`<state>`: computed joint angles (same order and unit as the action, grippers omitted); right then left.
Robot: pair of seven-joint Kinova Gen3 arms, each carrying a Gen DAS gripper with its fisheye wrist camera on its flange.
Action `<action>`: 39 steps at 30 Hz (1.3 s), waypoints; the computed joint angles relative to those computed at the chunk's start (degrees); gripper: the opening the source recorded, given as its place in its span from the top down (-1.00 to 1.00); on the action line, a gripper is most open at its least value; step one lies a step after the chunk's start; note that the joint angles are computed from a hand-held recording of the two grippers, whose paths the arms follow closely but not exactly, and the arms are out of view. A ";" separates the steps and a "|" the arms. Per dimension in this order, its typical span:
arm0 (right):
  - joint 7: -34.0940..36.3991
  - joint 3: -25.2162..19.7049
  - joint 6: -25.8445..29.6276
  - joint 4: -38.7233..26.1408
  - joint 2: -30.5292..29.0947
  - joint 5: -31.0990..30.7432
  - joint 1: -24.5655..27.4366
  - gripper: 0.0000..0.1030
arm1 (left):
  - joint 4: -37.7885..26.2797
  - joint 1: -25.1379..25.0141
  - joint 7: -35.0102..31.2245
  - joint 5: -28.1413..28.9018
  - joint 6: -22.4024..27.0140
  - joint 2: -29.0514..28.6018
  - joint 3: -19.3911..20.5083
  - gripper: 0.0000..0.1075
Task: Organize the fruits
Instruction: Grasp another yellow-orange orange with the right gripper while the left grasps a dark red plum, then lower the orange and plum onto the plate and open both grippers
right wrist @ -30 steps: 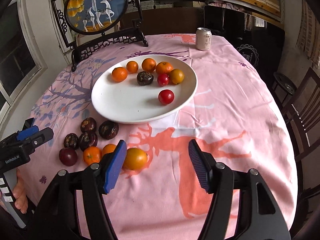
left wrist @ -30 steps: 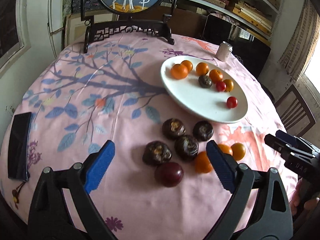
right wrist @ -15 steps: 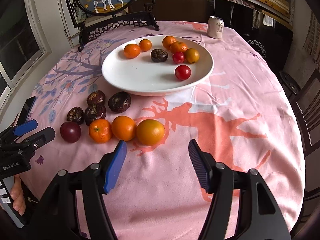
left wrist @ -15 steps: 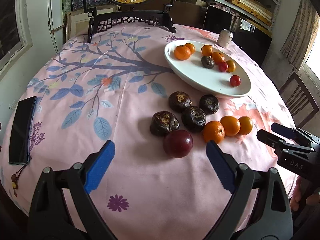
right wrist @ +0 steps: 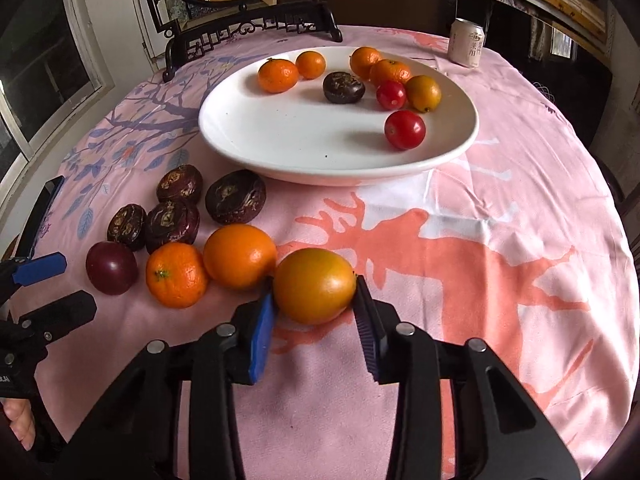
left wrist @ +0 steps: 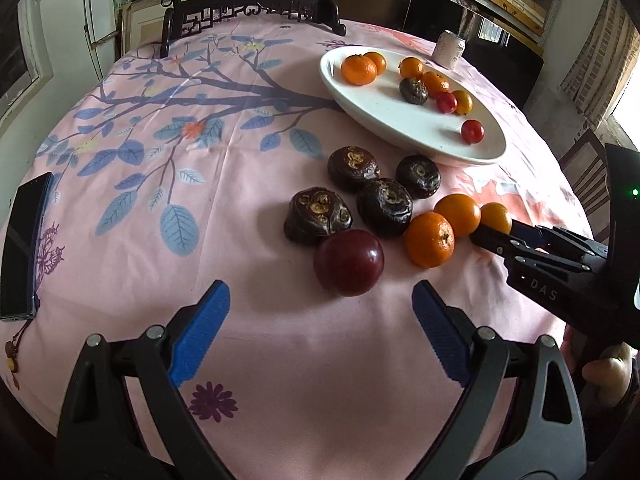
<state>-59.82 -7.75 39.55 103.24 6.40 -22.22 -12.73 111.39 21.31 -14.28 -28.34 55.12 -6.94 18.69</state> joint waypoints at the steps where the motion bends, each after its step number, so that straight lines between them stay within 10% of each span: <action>1: -0.09 -0.63 0.39 0.20 -0.47 -0.42 0.88 0.26 | 0.00 -0.06 0.20 0.03 -0.01 0.24 -0.01 -0.75; 9: 5.15 2.96 1.45 3.69 -6.08 -5.76 2.59 0.26 | -0.86 0.30 1.18 -1.34 -1.17 2.64 -0.64 -0.45; 14: 7.07 3.85 2.12 4.27 -6.89 -7.52 2.62 0.26 | -1.72 1.58 0.98 -2.22 -1.82 4.82 -2.08 0.27; 29: 9.61 4.50 3.84 3.95 -7.62 -10.35 1.83 0.26 | -1.76 0.06 -2.98 1.71 -3.12 -0.92 -1.15 0.27; 35: 10.58 4.42 6.66 -0.76 -5.35 -10.95 2.44 0.26 | -8.75 -5.53 -13.97 4.00 -1.78 0.92 0.07 0.27; 39: 8.99 3.43 8.33 -8.46 -1.43 -9.07 2.55 0.26 | -17.38 -3.75 -23.29 5.89 -1.00 6.35 -6.84 0.27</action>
<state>-50.83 -4.31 47.88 94.78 4.97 -31.29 -10.19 94.01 17.55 -37.57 -22.45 54.12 -0.59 11.85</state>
